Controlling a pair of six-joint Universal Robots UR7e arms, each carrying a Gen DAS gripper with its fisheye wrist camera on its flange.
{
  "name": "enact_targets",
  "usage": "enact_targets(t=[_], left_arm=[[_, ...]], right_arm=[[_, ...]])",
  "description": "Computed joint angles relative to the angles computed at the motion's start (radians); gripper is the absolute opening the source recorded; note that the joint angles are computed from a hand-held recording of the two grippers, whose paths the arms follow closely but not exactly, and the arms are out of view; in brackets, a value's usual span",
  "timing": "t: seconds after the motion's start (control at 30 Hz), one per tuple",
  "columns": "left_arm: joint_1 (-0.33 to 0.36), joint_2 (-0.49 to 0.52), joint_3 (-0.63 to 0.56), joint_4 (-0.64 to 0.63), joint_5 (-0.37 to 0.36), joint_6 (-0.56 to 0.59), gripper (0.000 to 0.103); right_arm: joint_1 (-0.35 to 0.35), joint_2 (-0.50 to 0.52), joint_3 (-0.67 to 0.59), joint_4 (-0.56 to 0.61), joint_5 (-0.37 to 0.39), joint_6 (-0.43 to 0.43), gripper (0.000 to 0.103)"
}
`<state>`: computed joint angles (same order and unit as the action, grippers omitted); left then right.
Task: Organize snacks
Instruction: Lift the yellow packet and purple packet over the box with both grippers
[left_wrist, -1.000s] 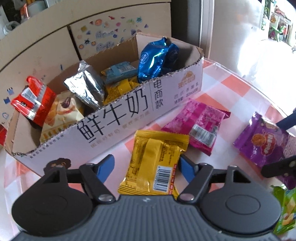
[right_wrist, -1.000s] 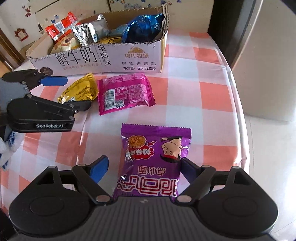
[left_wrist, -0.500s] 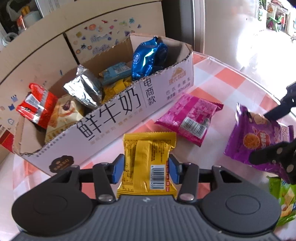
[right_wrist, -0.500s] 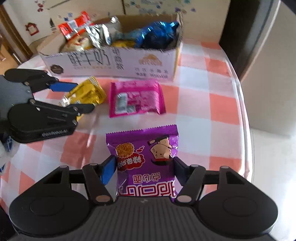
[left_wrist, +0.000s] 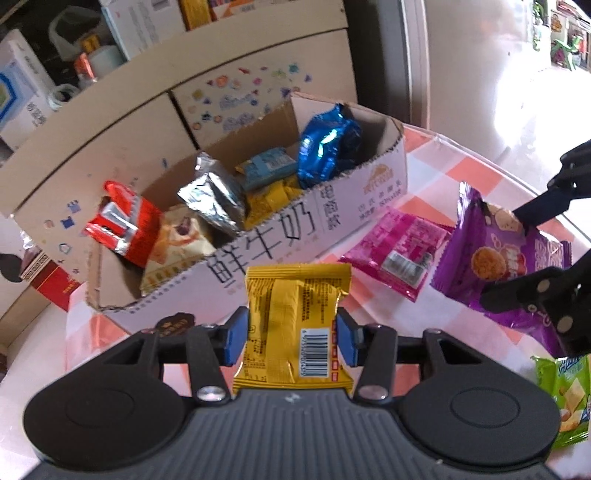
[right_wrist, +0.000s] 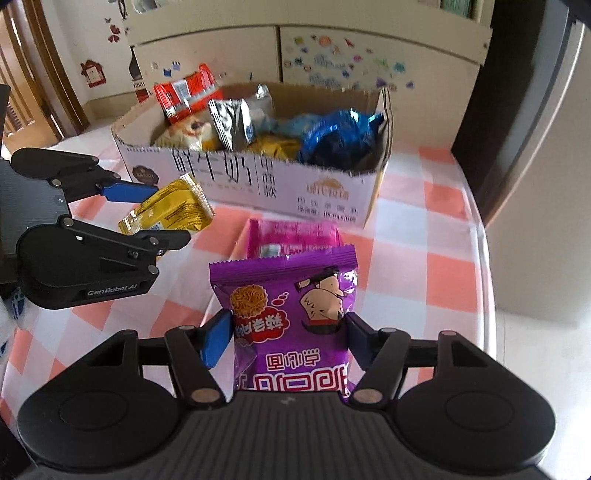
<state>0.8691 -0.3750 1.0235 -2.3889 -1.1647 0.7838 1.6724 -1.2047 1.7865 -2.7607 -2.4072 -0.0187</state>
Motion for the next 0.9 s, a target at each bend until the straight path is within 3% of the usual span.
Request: enact_targets(t=[0.57,0.9], left_arm=[[-0.011,-0.042,0.037,-0.109,0.029,-0.010,0.048],[-0.009,-0.027,-0.020,-0.167,0.019,-0.044,0.048]], right_arm=[[0.015,0.033,-0.014,-0.170,-0.008,-0.133,0.072],[0.022,0.053,-0.039,-0.316,-0.010,-0.199,0.072]])
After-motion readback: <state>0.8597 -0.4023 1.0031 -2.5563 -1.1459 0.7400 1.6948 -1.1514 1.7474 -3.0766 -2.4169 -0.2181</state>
